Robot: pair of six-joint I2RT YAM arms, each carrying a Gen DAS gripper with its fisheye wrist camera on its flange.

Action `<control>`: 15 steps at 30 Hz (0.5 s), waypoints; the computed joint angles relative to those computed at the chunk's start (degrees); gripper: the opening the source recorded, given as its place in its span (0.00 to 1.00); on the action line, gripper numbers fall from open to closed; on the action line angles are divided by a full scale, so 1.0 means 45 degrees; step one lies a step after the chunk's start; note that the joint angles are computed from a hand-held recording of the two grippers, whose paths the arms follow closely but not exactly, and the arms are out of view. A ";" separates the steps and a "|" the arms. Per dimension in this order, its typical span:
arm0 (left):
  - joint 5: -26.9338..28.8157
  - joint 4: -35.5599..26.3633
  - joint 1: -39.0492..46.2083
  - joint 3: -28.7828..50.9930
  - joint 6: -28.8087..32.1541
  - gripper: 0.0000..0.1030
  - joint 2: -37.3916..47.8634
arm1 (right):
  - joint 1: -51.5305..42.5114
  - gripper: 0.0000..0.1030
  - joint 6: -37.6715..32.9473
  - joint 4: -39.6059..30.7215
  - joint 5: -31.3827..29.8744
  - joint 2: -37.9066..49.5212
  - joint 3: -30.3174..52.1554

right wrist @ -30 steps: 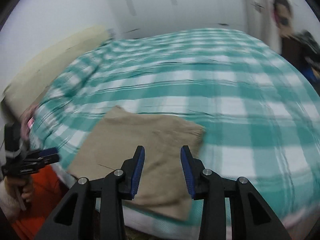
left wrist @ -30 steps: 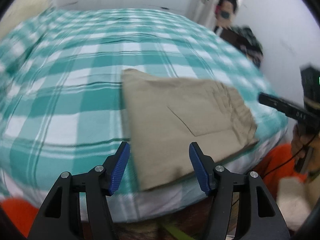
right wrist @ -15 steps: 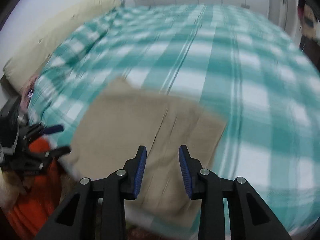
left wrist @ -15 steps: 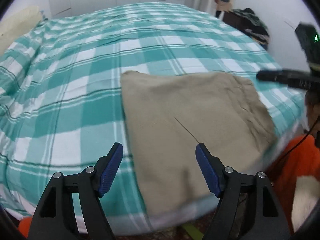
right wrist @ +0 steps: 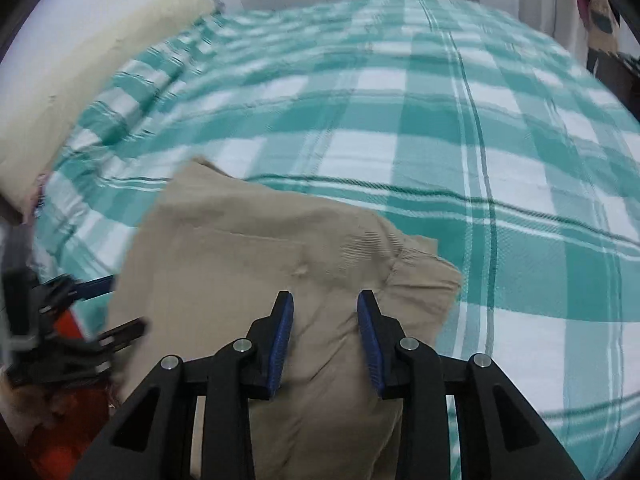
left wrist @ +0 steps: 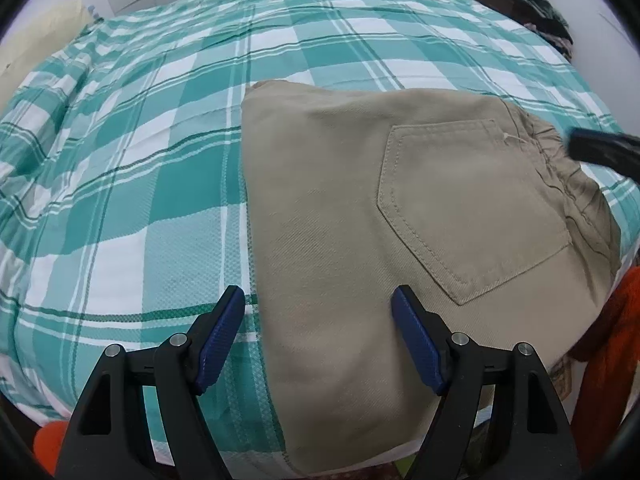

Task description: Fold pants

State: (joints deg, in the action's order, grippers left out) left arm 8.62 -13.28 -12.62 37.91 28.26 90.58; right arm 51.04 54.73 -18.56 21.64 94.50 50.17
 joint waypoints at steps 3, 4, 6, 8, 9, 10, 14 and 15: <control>0.0066 -0.0033 0.0020 -0.0086 -0.0054 0.76 -0.0144 | 0.1693 0.33 0.0587 -0.0933 0.1003 -0.0676 0.0079; 0.0104 -0.0037 0.0052 -0.0077 -0.0072 0.76 -0.0119 | 0.2152 0.35 0.0881 -0.1114 0.1218 -0.0632 0.0145; 0.0174 -0.0060 0.0092 -0.0043 -0.0113 0.78 -0.0049 | 0.2801 0.38 0.1448 -0.1277 0.1189 -0.0204 0.0094; 0.0233 -0.0082 0.0145 -0.0084 -0.0043 0.78 -0.0065 | 0.3185 0.38 0.2086 -0.1074 0.0784 0.0610 -0.0134; 0.0301 -0.0165 0.0225 -0.0080 0.0053 0.78 -0.0092 | 0.3614 0.38 0.2547 -0.0787 0.1339 0.0927 -0.0310; 0.0503 -0.0469 0.0403 0.0031 0.0185 0.78 -0.0110 | 0.3812 0.38 0.2764 -0.0713 0.1719 0.0982 -0.0361; 0.2477 -0.2539 0.2094 0.1160 0.1061 0.80 0.0074 | 0.3800 0.42 0.3378 -0.0219 0.1660 -0.0612 -0.1254; 0.3011 -0.2993 0.2601 0.1612 0.1204 0.84 0.0432 | 0.3824 0.47 0.3688 0.0060 0.1773 -0.1506 -0.1875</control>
State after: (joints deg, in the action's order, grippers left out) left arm 22.17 -26.75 -0.91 45.16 33.68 92.52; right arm 68.25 71.32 -18.29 29.62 87.72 41.74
